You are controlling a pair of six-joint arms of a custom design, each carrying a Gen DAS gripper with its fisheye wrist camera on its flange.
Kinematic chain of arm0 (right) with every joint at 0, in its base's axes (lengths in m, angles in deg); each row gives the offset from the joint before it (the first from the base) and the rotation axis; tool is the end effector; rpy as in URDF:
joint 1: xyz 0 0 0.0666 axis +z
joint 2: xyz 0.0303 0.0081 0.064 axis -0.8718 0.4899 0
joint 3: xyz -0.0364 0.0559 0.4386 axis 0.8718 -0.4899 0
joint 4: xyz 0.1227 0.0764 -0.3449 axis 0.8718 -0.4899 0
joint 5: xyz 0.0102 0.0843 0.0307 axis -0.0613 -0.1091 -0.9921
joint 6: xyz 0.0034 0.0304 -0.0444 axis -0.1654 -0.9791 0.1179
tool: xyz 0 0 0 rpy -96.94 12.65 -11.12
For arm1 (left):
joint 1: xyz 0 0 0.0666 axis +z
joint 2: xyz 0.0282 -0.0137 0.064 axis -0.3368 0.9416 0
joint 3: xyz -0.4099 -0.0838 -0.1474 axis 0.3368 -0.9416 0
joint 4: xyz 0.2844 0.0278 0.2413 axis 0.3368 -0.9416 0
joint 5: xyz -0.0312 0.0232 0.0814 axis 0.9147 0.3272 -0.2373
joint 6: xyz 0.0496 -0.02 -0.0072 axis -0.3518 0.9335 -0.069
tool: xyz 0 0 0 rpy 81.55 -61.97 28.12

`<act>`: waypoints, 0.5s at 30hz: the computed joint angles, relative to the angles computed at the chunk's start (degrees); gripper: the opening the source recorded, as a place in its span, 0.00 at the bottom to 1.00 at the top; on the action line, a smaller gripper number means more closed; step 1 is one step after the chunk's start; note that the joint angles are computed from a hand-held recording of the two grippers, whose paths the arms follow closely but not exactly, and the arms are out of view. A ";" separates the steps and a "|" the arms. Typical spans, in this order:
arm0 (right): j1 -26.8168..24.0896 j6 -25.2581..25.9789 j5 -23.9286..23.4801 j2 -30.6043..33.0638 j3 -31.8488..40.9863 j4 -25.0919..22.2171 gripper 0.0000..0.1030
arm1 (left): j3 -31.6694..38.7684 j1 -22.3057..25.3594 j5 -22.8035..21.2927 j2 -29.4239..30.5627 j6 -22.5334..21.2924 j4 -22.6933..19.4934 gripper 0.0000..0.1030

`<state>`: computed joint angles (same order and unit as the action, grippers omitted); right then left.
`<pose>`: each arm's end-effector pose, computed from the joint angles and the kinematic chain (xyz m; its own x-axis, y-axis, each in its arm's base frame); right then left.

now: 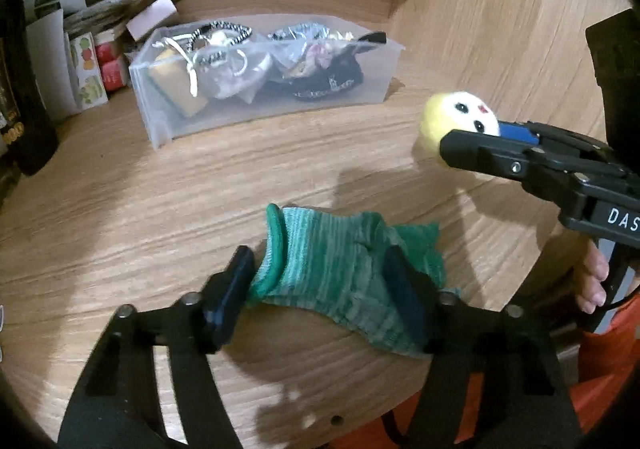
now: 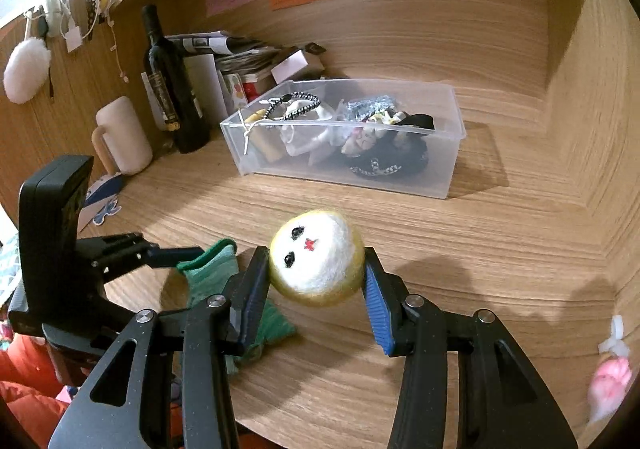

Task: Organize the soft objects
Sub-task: 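Grasp the yellow felt ball with the right tool while the left grasps the green sock, then carry the sock and felt ball into the clear box and open both tools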

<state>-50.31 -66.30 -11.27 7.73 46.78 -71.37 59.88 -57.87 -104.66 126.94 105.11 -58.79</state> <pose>0.4963 0.1088 0.3063 -0.4830 -0.2903 -0.8261 -0.6738 0.7257 0.1390 0.4413 -0.3333 0.3069 -0.7280 -0.0137 -0.6854 0.0773 0.9918 -0.1020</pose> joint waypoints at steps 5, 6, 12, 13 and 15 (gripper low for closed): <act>-0.19 -0.95 -0.91 0.02 0.10 0.91 0.41 | 0.44 0.80 1.35 -0.14 -0.07 0.33 0.19; -0.21 -1.12 -1.12 0.07 0.23 1.04 0.41 | 0.66 1.00 1.11 -0.17 -0.09 0.14 0.16; -0.14 -1.72 -1.97 0.52 1.37 1.23 0.41 | 1.32 1.65 -1.50 -1.04 -0.94 0.57 0.14; -0.07 -1.72 -1.90 0.66 1.67 1.13 0.41 | 1.48 1.75 -2.15 -1.34 -1.45 0.71 0.14; 0.00 -1.94 -1.90 0.97 2.48 1.09 0.41 | 2.01 2.04 -3.55 -2.04 -2.37 1.04 0.14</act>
